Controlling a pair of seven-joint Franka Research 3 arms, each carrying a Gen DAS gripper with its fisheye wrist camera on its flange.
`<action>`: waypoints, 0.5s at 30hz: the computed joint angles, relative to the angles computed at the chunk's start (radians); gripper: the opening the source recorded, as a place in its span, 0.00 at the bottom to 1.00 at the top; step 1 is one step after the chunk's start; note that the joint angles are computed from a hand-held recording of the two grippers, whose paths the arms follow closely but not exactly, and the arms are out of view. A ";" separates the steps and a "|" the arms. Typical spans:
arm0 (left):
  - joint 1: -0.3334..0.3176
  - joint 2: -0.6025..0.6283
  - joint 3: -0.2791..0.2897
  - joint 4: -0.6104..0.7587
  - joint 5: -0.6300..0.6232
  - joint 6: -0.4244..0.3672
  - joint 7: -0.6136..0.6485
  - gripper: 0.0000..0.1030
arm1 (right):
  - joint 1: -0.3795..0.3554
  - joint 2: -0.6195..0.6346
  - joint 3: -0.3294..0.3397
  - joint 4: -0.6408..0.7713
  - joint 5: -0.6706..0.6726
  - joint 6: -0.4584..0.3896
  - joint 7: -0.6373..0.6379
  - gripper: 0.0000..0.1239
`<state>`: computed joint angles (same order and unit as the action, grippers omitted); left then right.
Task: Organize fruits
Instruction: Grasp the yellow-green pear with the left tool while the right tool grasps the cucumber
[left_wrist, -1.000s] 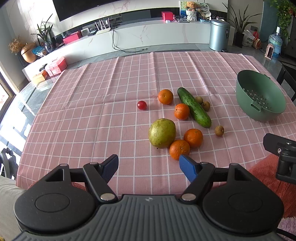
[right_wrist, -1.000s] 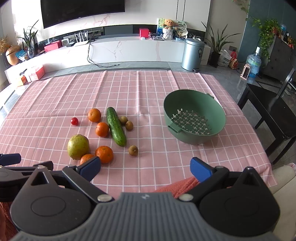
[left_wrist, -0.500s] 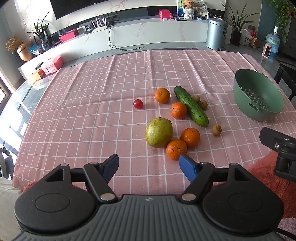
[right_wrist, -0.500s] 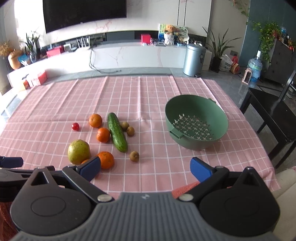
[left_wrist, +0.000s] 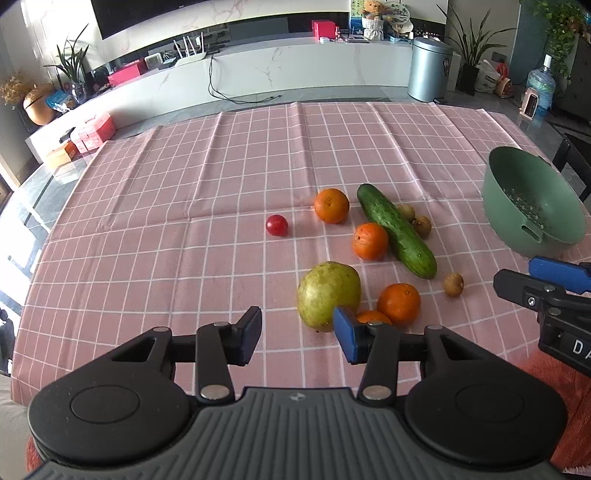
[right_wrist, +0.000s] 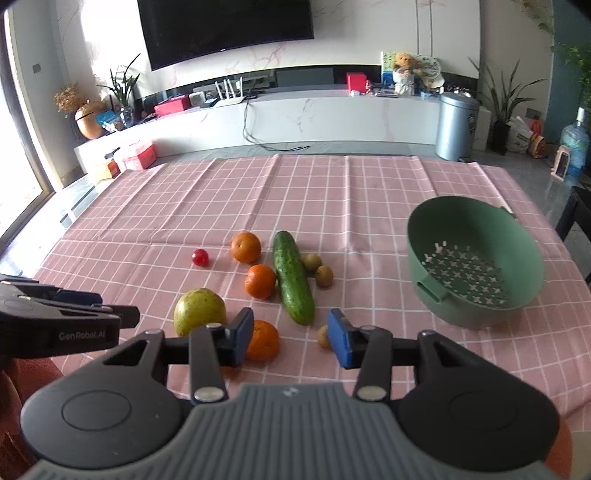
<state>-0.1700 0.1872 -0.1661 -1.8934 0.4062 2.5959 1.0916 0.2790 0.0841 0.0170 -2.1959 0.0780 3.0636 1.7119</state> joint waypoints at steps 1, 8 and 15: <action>0.011 0.022 -0.008 0.027 -0.038 -0.014 0.042 0.58 | -0.030 0.023 0.039 0.028 0.096 -0.014 -0.089 0.32; 0.037 0.193 -0.029 0.223 -0.204 -0.121 0.202 0.73 | -0.080 0.222 0.081 0.266 0.293 -0.149 -0.307 0.32; 0.037 0.336 -0.041 0.403 -0.266 -0.245 0.285 0.81 | -0.093 0.402 0.060 0.500 0.286 -0.314 -0.346 0.27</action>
<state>-0.1326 0.5233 -0.2069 -1.4907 0.1404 2.3505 1.3766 0.1857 0.4862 0.0769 -1.6963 0.3641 2.7498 1.3656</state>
